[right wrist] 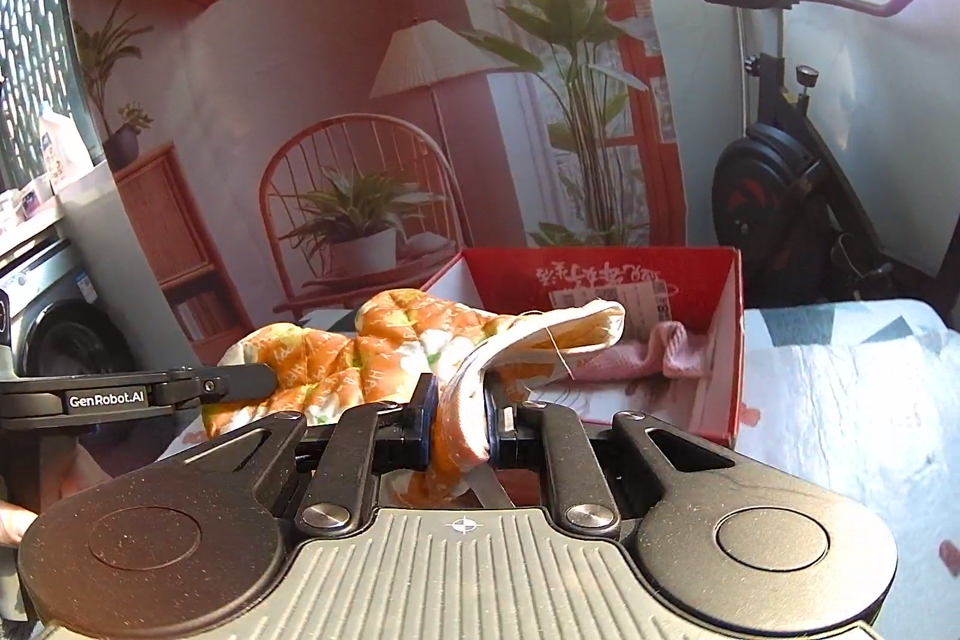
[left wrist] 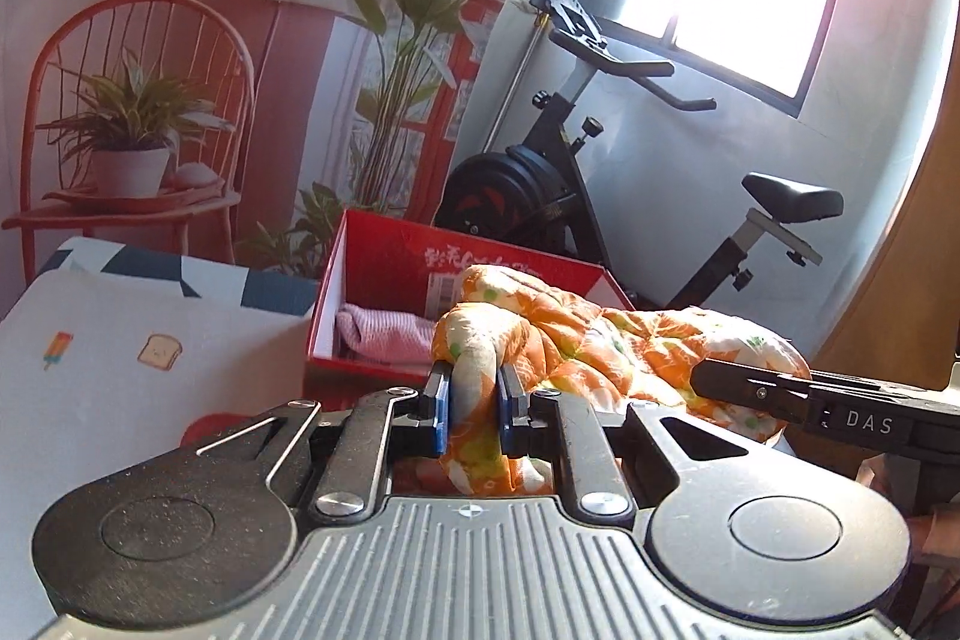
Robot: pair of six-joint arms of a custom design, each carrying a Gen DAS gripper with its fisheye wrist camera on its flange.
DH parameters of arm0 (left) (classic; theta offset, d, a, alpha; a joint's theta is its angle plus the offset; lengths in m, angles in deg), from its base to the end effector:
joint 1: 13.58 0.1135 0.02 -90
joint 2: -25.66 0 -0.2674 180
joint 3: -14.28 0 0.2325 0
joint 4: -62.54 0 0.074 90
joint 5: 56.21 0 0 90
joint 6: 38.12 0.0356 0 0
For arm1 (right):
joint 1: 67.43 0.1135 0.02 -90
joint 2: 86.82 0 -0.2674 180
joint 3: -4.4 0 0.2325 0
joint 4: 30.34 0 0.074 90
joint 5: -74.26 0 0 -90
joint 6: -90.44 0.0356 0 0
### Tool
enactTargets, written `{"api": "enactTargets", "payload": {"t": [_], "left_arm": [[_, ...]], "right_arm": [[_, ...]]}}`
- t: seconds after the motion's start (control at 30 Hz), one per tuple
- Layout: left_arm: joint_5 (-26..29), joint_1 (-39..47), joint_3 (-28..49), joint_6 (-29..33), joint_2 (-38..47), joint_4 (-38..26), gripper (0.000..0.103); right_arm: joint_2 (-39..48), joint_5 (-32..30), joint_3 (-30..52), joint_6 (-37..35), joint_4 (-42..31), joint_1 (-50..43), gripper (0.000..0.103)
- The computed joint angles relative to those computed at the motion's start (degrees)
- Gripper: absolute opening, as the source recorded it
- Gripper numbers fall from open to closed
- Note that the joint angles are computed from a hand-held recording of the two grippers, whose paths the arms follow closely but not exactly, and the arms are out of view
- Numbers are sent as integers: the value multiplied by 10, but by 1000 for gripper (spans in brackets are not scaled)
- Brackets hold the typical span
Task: Organize soft objects
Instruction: 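Lift the orange floral cloth with both tools toward the red box, then lower the orange floral cloth into the red box with both tools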
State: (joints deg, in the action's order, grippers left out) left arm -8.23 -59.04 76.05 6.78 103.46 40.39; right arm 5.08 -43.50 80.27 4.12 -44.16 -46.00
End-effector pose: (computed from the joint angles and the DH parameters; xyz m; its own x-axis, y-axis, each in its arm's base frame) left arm 0.2035 -0.1728 0.2486 -0.4197 -0.3238 -0.8480 -0.1939 0.9446 -0.2647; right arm 0.3140 0.1411 0.2640 -0.5073 -0.1381 -0.8507 -0.6682 0.6864 0.2870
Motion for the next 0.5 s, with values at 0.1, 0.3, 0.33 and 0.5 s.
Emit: {"api": "enactTargets", "payload": {"t": [0.1, 0.3, 0.33, 0.5], "left_arm": [[38, 56, 36, 44, 36, 23, 16], [133, 160, 111, 101, 126, 38, 16], [146, 174, 121, 105, 140, 34, 16], [209, 219, 180, 127, 212, -4, 16]], "right_arm": [[71, 18, 95, -9, -30, 3, 14], [216, 66, 272, -5, -94, 15, 14], [240, 75, 299, -7, -107, 18, 14], [338, 120, 414, -11, -198, 34, 13]]}}
